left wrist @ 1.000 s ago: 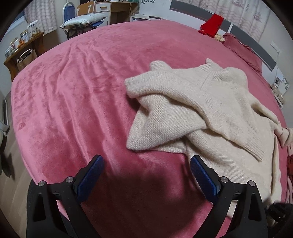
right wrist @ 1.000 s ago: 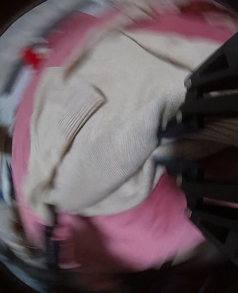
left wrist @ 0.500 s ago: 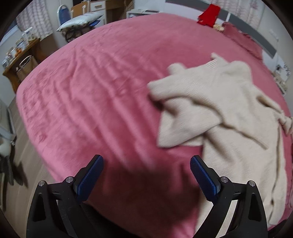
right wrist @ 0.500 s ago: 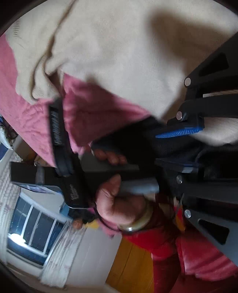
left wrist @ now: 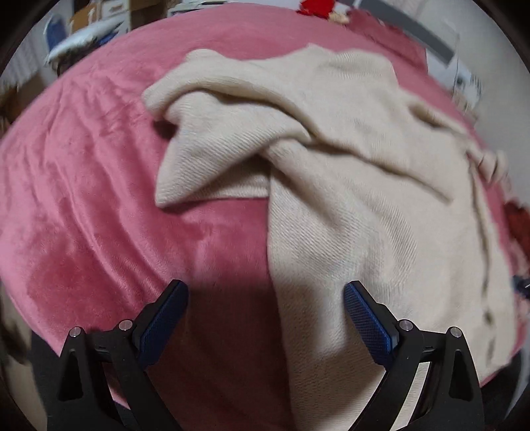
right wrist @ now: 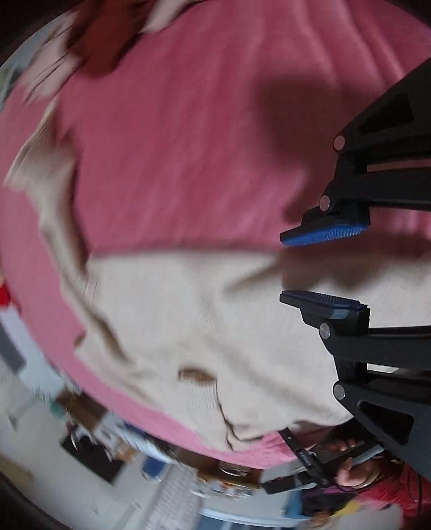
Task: Fold clothes
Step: 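Pull the sweater with the right gripper to spread it flat on the bed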
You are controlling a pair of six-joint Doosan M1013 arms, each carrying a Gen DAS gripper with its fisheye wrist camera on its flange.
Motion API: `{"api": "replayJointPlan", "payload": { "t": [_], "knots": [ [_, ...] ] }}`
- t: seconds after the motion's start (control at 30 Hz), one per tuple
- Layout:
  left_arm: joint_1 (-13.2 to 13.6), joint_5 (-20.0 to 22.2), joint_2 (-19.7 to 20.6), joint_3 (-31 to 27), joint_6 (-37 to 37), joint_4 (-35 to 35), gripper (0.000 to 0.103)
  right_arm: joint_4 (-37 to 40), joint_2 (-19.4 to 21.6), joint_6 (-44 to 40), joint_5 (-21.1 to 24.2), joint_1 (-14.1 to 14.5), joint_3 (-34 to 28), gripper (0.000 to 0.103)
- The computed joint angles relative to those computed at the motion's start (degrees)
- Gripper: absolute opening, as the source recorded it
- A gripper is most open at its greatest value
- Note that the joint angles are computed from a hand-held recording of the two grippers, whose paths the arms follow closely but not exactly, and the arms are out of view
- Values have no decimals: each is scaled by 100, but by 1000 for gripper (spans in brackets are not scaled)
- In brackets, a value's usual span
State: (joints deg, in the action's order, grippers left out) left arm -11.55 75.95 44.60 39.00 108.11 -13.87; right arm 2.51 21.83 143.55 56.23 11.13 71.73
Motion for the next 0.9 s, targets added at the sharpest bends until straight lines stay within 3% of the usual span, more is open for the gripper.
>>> {"api": "replayJointPlan", "payload": {
  "t": [0.13, 0.27, 0.37, 0.47, 0.57, 0.6, 0.67, 0.73, 0.83, 0.9],
  "knots": [
    [-149, -237, -139, 271, 38, 568, 100, -110, 39, -724, -72, 221, -166, 31],
    [-184, -293, -160, 343, -99, 751, 103, -911, 685, -2003, 987, 655, -1206, 31],
    [-185, -316, -193, 396, -85, 775, 103, -1444, 1143, -2553, 2034, 804, -1749, 28],
    [-162, -299, -208, 424, -83, 710, 103, -2111, 862, -2020, 2338, 735, -1239, 28],
    [-168, -318, -232, 465, -94, 734, 103, -2452, 419, -852, 2909, 507, -538, 29],
    [-172, -350, -253, 502, -91, 748, 103, -2444, 242, -488, 3004, 408, -290, 34],
    [-169, -376, -280, 547, -93, 740, 103, -2234, -151, 127, 2747, 229, 161, 35],
    [-161, -388, -303, 584, -98, 717, 103, -2363, -332, 703, 2612, 210, 221, 34],
    [-172, -437, -351, 660, -105, 744, 103, -2886, -213, 364, 2148, 402, -162, 34],
    [-173, -453, -381, 702, -100, 735, 103, -2805, 56, -231, 1604, 470, -557, 34]
  ]
}}
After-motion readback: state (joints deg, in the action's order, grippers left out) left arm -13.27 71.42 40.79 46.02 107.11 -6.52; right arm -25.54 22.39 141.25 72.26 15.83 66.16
